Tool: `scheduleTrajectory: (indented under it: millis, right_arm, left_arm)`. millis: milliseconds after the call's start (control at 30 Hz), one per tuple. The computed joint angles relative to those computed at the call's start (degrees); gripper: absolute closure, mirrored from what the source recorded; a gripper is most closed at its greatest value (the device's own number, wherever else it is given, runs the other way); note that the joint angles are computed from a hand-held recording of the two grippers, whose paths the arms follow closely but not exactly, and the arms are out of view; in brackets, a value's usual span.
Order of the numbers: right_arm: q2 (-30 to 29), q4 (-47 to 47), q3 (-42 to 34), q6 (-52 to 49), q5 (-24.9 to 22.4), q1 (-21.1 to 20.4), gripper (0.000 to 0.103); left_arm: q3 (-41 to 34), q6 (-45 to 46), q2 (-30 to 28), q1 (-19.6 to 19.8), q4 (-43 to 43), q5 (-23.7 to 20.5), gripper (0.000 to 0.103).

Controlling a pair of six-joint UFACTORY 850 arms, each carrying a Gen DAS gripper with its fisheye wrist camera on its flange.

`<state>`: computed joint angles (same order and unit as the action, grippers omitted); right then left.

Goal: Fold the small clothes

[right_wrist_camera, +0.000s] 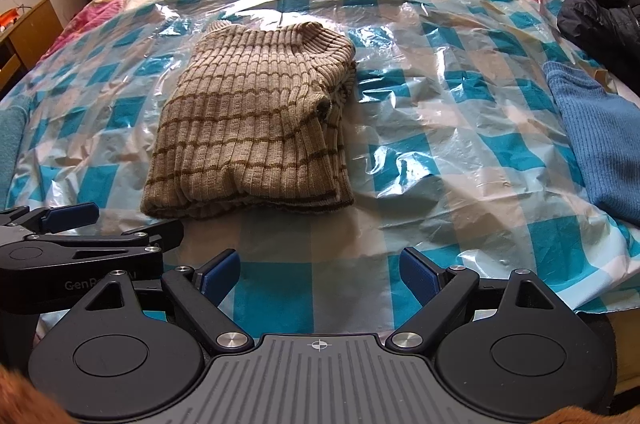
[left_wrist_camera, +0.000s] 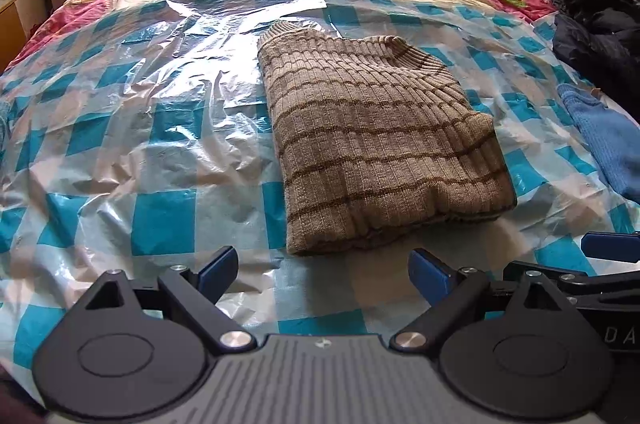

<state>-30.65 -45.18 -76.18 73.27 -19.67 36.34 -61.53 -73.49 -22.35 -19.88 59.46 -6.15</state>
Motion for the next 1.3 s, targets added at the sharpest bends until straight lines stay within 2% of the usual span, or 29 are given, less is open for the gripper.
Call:
scheduleTrajectory:
  millis: [67, 167, 333, 433, 733, 1000, 1300]
  right_arm:
    - [0.28, 0.44, 0.13, -0.49, 0.0, -0.05, 0.014]
    - [0.34, 1.28, 0.3, -1.03, 0.11, -0.21, 0.014]
    - [-0.09, 5.09, 0.38, -3.98, 0.18, -0.65, 0.014]
    - [-0.16, 6.57, 0.67, -4.86, 0.35, -0.76, 0.014]
    - [-0.66, 9.0, 0.77, -6.72, 1.02, -1.14, 0.014]
    - [-1.77, 5.08, 0.03, -2.66, -1.12, -1.03, 0.014]
    - [-2.58, 5.7, -0.27, -2.86, -1.25, -1.13, 0.014]
  left_arm:
    - [-0.15, 3.89, 0.05, -0.11, -4.53, -0.46, 0.006]
    - [-0.06, 1.51, 0.0, -0.53, -2.53, -1.3, 0.006]
    - [-0.25, 7.0, -0.66, -0.81, -8.8, -1.95, 0.006]
    - [-0.37, 5.04, -1.07, -1.23, -6.68, -2.75, 0.006]
    - [-0.72, 8.69, -1.71, -1.34, -11.01, -4.15, 0.006]
    - [-0.52, 7.7, -1.52, -1.63, -9.93, -4.48, 0.006]
    - [-1.03, 9.21, -1.86, -2.1, -11.06, -6.92, 0.006]
